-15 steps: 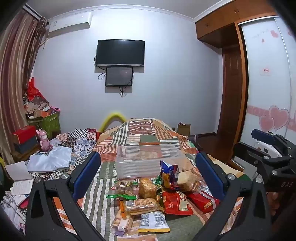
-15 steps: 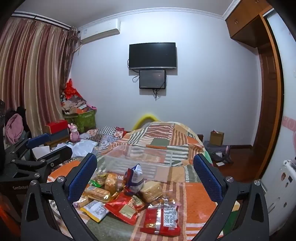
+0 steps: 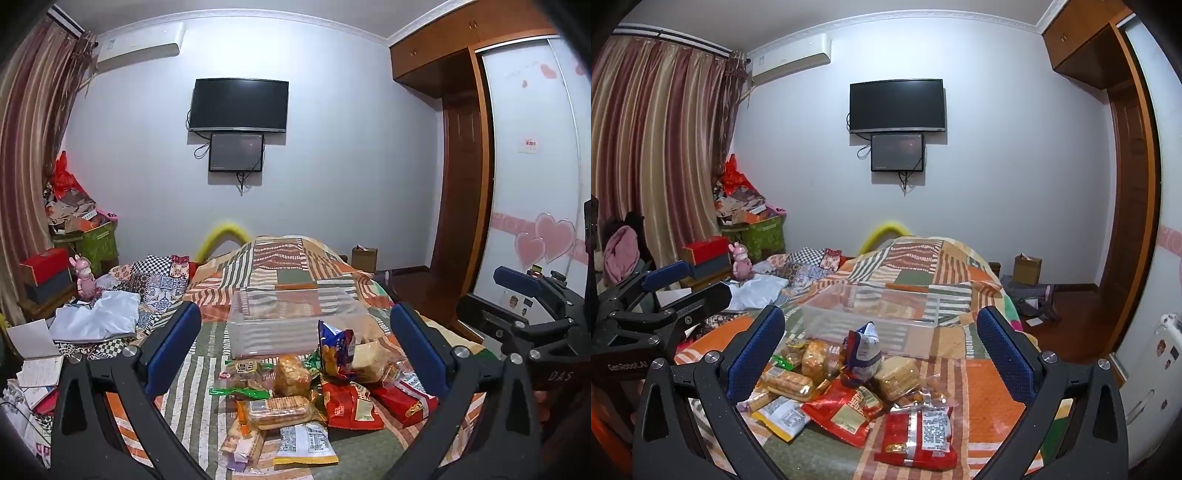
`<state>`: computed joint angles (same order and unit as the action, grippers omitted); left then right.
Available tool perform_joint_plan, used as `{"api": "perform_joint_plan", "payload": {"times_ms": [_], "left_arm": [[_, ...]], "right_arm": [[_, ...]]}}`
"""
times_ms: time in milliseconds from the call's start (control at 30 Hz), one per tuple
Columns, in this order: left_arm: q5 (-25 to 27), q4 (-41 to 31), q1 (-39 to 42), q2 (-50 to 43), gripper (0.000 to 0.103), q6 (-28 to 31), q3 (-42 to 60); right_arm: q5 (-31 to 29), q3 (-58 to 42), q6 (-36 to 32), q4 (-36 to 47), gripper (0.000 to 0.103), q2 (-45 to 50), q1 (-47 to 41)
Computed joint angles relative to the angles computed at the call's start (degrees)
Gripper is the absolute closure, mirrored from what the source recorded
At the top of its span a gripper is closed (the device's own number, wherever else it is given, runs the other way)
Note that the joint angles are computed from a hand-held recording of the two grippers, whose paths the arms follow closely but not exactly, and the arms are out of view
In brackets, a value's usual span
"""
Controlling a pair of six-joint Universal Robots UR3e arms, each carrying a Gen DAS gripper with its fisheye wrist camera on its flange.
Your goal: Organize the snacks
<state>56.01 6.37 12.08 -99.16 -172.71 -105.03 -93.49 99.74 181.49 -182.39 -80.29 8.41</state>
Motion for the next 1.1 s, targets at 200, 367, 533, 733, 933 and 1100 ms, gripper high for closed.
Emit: {"api": "perform_joint_plan", "payload": {"times_ms": [200,367,533,733,933,1100], "left_arm": [[-0.91,-0.48,0.29,0.31,0.0,-0.09,-0.01],[-0.72,-0.07,0.06,0.39,0.0,0.01,-0.33],[-0.91,-0.08,0.3,0.69,0.0,-0.08,-0.43],[-0.93,-0.34,0.26,0.79,0.0,-0.05,-0.33],[-1.48,-0.75,0.5,1.19,0.0,0.19,-0.52],[-1.42,-0.79,0.44,1.23,0.0,0.19,-0.55]], "right_arm": [[1.57,-0.67,0.5,0.86,0.0,0.25,-1.15],[1.4,-0.47,0.47,0.42,0.0,0.13,-1.02],[1.14,-0.62,0.59,0.68,0.0,-0.09,-0.94],[1.05,-0.74,0.87,0.84,0.0,-0.17,-1.02],[1.18,-0.58,0.84,0.68,0.0,-0.18,-1.1],[1.27,-0.64,0.86,0.74,0.0,-0.2,-1.18]]}}
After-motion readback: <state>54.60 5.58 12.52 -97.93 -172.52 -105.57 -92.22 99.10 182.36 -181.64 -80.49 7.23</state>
